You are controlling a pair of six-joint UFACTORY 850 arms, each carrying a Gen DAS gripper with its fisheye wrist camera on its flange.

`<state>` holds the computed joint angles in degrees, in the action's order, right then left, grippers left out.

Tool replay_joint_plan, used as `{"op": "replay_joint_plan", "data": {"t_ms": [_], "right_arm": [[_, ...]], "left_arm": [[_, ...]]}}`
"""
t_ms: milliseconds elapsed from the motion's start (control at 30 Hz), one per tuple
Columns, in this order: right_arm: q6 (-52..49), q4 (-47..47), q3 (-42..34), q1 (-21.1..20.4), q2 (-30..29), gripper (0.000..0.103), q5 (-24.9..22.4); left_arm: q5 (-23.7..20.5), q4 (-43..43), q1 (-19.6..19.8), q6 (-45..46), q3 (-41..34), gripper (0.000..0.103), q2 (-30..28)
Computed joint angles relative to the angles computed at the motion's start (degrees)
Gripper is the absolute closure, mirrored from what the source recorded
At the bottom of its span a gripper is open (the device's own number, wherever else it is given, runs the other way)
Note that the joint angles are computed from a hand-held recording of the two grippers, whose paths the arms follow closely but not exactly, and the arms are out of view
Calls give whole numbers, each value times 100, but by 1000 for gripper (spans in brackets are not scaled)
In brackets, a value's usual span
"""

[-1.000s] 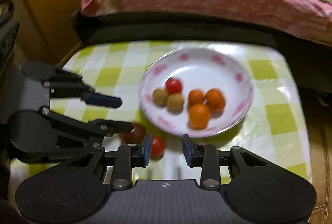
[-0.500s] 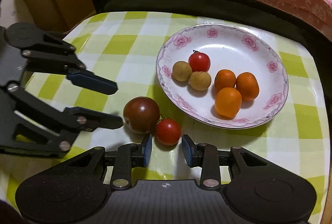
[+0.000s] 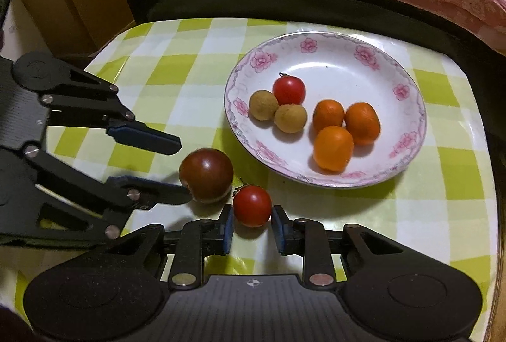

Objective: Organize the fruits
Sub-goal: 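Move the left gripper to the dark tomato while the right gripper approaches the cherry tomato, then close the left gripper on the dark tomato while the right gripper grasps the cherry tomato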

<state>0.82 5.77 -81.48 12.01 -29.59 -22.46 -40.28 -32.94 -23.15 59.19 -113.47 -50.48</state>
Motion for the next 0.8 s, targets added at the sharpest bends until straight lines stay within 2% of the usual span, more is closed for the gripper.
{"op": "replay_joint_plan", "data": {"t_ms": [233, 800], "right_arm": [[381, -423, 162, -10, 122, 80, -26], [1026, -1042, 332, -64, 231, 80, 44]], "left_arm": [[0, 29, -78, -38, -79, 53, -90], [25, 75, -206, -192, -240, 53, -247]]}}
